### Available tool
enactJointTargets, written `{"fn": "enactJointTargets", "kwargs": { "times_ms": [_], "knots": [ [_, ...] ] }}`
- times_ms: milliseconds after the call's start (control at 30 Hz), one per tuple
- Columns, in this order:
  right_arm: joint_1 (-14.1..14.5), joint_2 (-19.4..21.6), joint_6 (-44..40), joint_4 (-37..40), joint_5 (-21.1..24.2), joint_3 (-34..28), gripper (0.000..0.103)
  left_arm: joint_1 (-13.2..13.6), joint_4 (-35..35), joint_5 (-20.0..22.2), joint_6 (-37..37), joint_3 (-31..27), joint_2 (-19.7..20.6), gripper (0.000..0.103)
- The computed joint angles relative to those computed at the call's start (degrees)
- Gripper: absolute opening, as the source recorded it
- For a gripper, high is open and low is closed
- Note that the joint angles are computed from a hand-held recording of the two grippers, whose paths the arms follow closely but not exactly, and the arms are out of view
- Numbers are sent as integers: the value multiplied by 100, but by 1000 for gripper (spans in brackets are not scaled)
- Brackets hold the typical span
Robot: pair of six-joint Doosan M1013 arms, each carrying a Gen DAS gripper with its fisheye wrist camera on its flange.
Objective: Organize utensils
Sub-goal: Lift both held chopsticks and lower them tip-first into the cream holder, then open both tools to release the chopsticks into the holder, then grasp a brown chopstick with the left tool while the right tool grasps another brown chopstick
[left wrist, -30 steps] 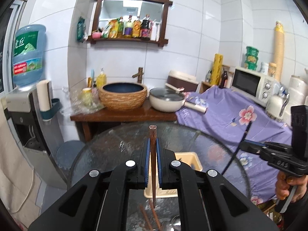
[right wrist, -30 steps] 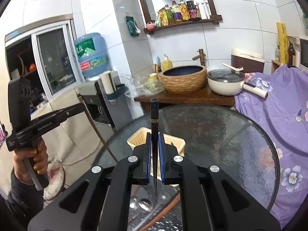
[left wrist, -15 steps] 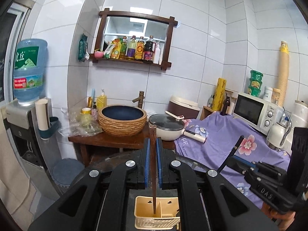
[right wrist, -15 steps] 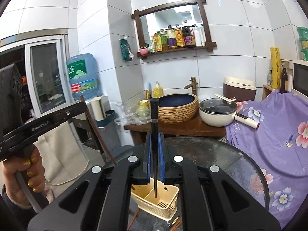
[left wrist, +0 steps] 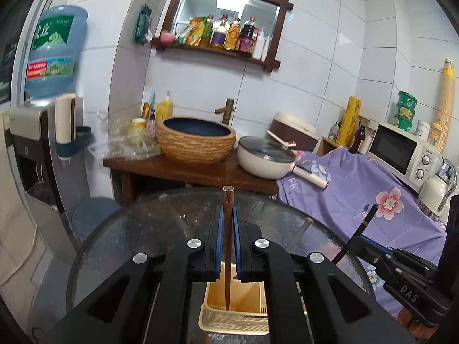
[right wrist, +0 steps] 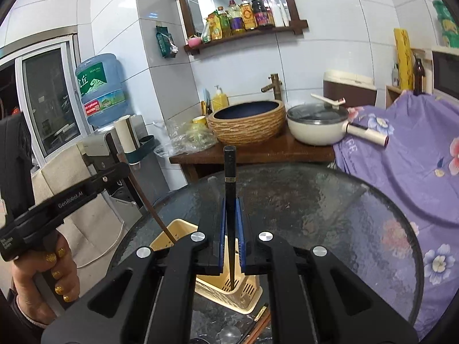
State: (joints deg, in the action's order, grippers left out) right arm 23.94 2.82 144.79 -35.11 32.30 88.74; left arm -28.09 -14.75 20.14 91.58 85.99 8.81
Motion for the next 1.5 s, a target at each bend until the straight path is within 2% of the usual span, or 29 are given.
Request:
{"fn": "enactJointTargets", "kwargs": {
  "times_ms": [367,533,633,667,733,767,800,833,1000,1100,1200,1267,1367,1467,1500],
  "knots": [
    [-95,70,-75,346,-3,79,8,41,-334,234,228,7,153,6],
    [-108,77,110,189,-33,110,8,26,-245,195,149,51,157,6],
    [-88,89,222,-8,-19,125,8,34,-422,315,338,25,164,7],
    [-83,91,158,0,0,124,10,32,-424,333,347,15,171,11],
    [-4,94,344,-379,89,157,25,14,-308,282,283,55,145,25],
    [38,82,492,-566,110,187,47,11,-289,267,267,61,143,36],
    [72,48,721,-804,69,254,58,17,-360,232,315,94,124,45],
    [103,5,989,-1049,24,330,58,26,-462,197,390,136,99,48],
    [186,-149,1210,-1331,60,560,58,13,-554,64,601,341,-43,69],
    [249,-256,1308,-1379,197,759,58,-46,-26,-222,319,612,-215,81],
    [297,-281,945,-995,443,908,58,-80,639,-243,-159,833,-319,85],
    [330,-259,634,-770,616,996,58,-62,596,-77,-24,933,-335,85],
    [426,-146,317,-618,1032,1112,58,-66,1041,158,-304,1112,-327,85],
    [429,-34,-109,-102,1140,1218,58,-92,1545,343,-643,1244,-286,85],
    [445,3,-180,-75,1194,1223,58,-85,1523,466,-603,1278,-249,85]
  ]
}}
